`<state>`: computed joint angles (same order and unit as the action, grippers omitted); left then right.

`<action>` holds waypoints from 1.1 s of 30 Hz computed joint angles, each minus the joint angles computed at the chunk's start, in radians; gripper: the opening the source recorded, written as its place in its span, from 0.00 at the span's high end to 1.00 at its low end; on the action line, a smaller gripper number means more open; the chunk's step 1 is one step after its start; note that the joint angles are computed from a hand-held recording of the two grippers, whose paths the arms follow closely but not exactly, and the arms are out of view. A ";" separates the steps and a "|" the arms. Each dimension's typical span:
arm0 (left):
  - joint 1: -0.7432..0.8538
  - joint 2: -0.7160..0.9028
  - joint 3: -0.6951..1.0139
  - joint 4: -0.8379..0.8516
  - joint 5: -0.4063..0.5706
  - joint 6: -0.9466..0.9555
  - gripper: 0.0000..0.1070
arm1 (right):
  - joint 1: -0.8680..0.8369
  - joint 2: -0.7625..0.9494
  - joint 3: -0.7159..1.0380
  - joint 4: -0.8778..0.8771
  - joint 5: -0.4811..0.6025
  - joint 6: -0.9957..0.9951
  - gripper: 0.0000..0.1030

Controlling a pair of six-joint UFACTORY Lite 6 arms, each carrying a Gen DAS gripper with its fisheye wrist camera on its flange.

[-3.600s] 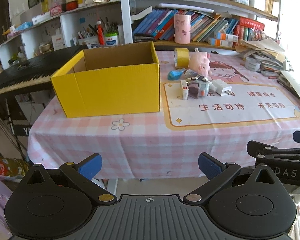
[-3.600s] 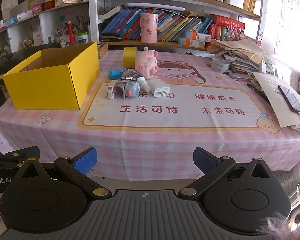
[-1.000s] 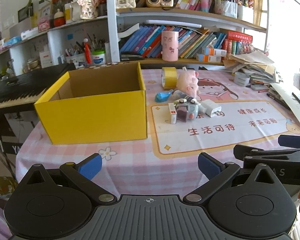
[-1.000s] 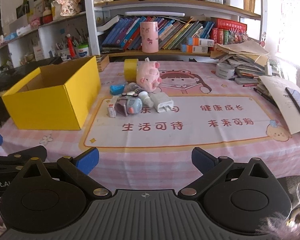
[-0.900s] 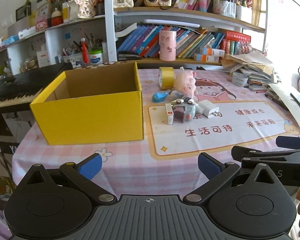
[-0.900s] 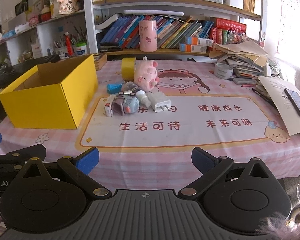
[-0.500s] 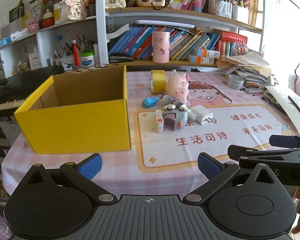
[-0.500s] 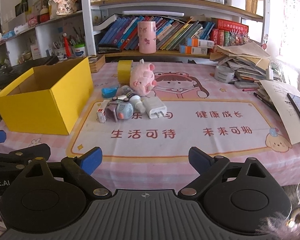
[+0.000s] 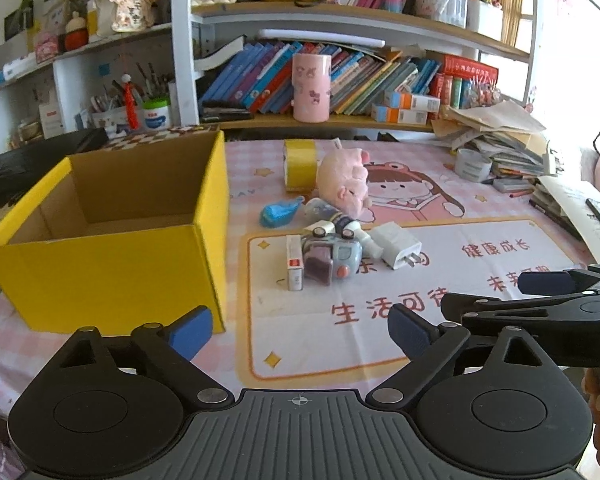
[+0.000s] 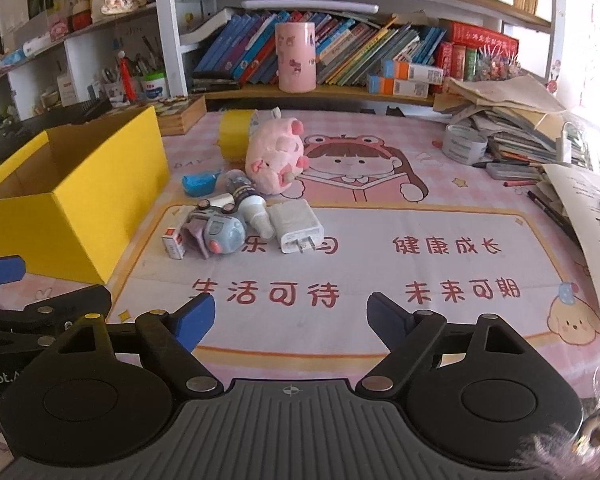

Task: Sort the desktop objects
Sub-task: 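Reach the left gripper to the grey toy truck while the right gripper reaches the white charger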

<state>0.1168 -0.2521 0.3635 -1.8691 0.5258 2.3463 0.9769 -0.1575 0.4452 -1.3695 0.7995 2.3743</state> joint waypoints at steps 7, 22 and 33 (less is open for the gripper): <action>-0.173 0.121 0.075 -0.249 -0.116 0.141 0.15 | -0.227 -0.007 -0.040 -0.178 -0.176 0.024 0.30; -0.381 0.298 0.259 -0.751 -0.281 0.480 0.15 | -0.658 0.148 0.086 -0.839 -0.510 0.263 0.32; -0.451 0.414 0.386 -1.088 -0.366 0.762 0.15 | -0.776 0.435 0.366 -1.111 -0.608 0.288 0.44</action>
<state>-0.3343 0.1624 0.7491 -2.9568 0.1599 3.1084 0.2011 0.2773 0.8116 -2.4801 0.1914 2.6627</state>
